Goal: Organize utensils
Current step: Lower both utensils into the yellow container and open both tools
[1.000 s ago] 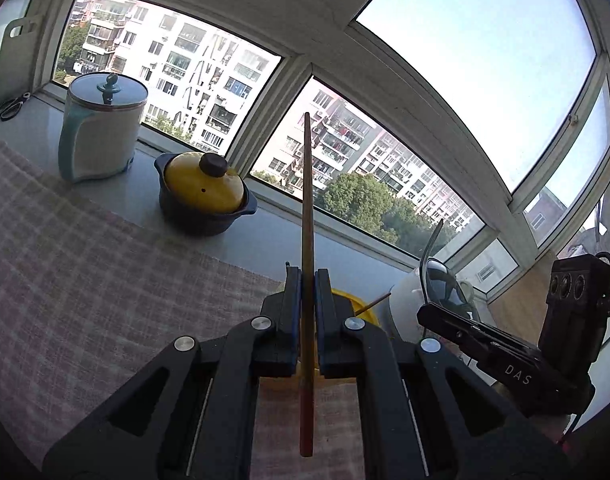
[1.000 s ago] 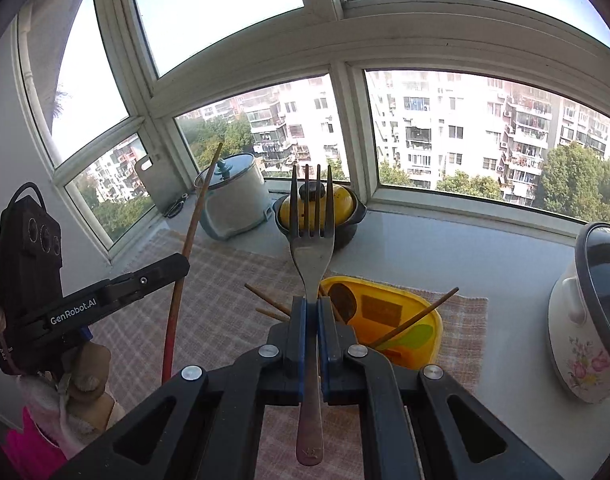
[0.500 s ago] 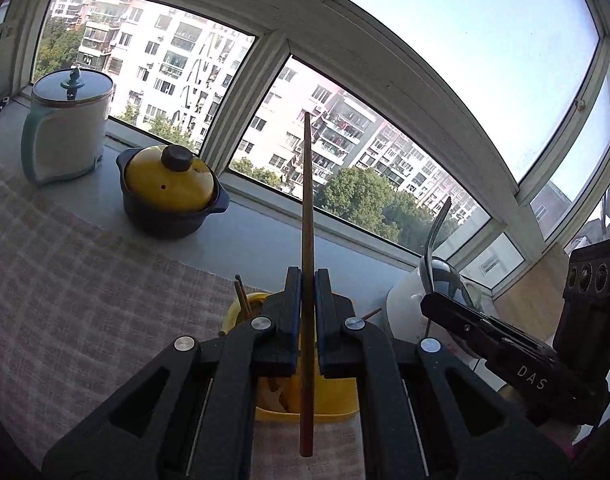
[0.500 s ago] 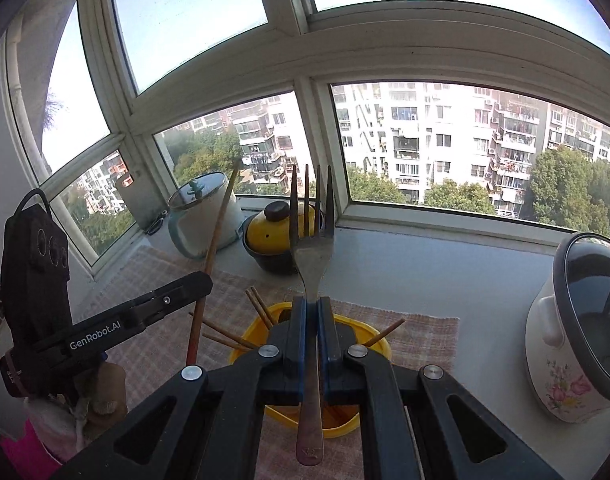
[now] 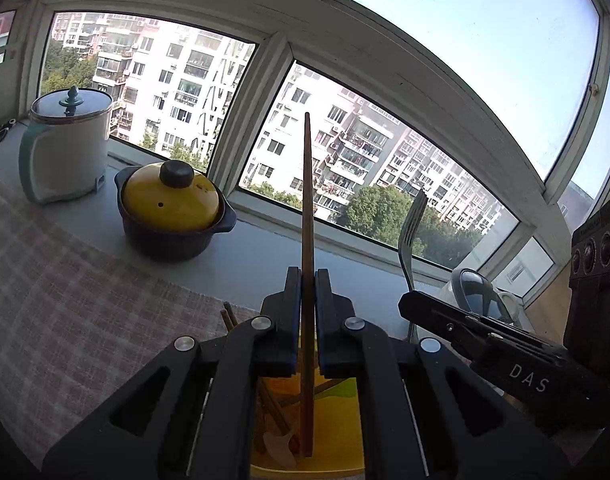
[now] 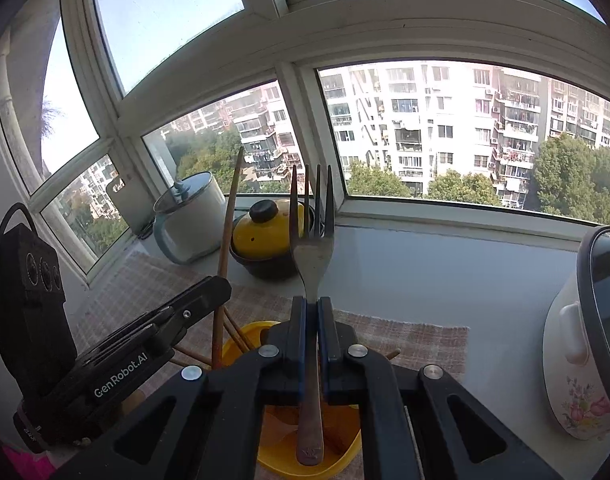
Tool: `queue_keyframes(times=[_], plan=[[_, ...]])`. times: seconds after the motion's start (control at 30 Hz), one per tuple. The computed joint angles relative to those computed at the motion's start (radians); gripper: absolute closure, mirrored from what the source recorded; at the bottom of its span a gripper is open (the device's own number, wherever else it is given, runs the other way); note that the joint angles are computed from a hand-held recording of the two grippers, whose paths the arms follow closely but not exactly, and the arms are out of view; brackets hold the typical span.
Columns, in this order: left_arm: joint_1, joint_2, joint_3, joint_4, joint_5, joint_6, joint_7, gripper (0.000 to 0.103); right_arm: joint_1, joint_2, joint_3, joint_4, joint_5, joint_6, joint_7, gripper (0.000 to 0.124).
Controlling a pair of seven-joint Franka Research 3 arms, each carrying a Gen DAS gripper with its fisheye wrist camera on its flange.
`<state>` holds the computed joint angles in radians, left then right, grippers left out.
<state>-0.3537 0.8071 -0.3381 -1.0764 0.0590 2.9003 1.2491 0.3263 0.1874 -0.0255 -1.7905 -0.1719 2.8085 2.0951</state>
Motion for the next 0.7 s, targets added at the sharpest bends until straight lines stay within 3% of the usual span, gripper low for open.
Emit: queue_keyframes(times=[0.27,0.43,0.57,0.7], plan=[[-0.013,0.003,0.017,-0.022,0.024,0.027,0.016,0.099,-0.007,0.053,0.002,0.017,0.052,0.018,-0.051,0.121],[0.007,-0.005,-0.012,-0.046,0.021,0.027,0.039,0.099,0.0,0.055,-0.004,-0.007,0.081,0.041,-0.067,0.121],[0.007,-0.03,-0.001,-0.078,0.028,0.036,0.037,0.099,0.011,0.04,-0.018,-0.034,0.066,0.054,-0.053,0.121],[0.023,-0.05,-0.018,-0.106,0.025,0.037,0.051,0.099,0.02,0.023,-0.028,-0.047,0.034,0.052,-0.027,0.111]])
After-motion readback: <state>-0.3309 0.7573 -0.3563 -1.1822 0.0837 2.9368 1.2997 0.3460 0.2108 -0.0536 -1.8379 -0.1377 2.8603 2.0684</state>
